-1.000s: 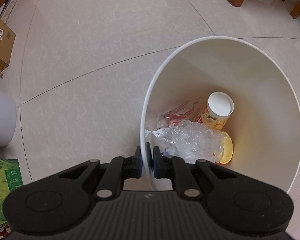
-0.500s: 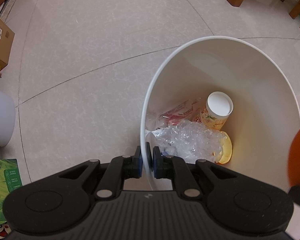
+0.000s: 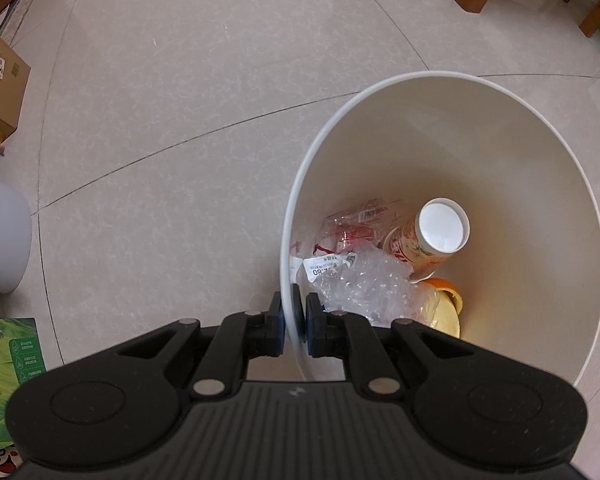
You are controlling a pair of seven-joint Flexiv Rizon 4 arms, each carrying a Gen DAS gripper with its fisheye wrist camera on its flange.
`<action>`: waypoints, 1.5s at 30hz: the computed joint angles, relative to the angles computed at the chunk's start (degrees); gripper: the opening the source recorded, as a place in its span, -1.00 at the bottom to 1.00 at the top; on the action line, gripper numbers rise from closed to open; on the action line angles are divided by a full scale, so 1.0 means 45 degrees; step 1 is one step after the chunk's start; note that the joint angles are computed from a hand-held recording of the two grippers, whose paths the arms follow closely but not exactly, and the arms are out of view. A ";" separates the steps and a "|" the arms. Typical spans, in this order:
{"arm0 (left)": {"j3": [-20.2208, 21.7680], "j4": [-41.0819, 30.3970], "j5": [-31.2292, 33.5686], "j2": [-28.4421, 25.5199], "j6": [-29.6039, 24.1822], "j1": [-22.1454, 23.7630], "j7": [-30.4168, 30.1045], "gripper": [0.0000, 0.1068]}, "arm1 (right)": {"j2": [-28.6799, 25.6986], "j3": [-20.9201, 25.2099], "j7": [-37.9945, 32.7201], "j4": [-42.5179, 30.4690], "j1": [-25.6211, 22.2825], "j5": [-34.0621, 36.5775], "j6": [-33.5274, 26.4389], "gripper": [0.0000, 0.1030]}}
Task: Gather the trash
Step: 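Carry the orange peel half over the bin and open the right tool, then move the right tool to the crumpled white paper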
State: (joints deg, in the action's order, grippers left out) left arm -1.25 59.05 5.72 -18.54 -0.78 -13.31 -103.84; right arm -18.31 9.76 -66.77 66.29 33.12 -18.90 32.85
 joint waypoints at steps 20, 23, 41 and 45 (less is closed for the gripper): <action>-0.0003 0.0101 0.0003 0.0052 0.0067 0.0018 0.0059 -0.85 | 0.1527 -0.0243 0.5352 0.6705 -0.2354 -0.0526 0.0992 1.00; -0.0005 0.0089 -0.0001 0.0056 0.0050 0.0027 0.0062 -0.85 | 0.1435 -0.0252 0.6044 0.7419 -0.2358 -0.0940 0.1460 0.99; -0.0003 -0.0011 -0.0031 0.0003 -0.0028 0.0041 0.0072 -0.85 | -0.1149 -0.0770 0.5582 0.6265 -0.2371 -0.0546 0.1567 0.84; -0.0005 -0.0038 -0.0013 -0.0012 -0.0035 0.0034 0.0118 -0.85 | -0.1427 -0.0821 0.5480 0.5849 -0.2395 -0.0394 0.1336 0.75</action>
State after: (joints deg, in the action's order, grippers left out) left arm -1.27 58.88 5.67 -18.59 -0.94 -13.15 -103.31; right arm -24.73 6.07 -42.11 92.61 22.35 -20.67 38.86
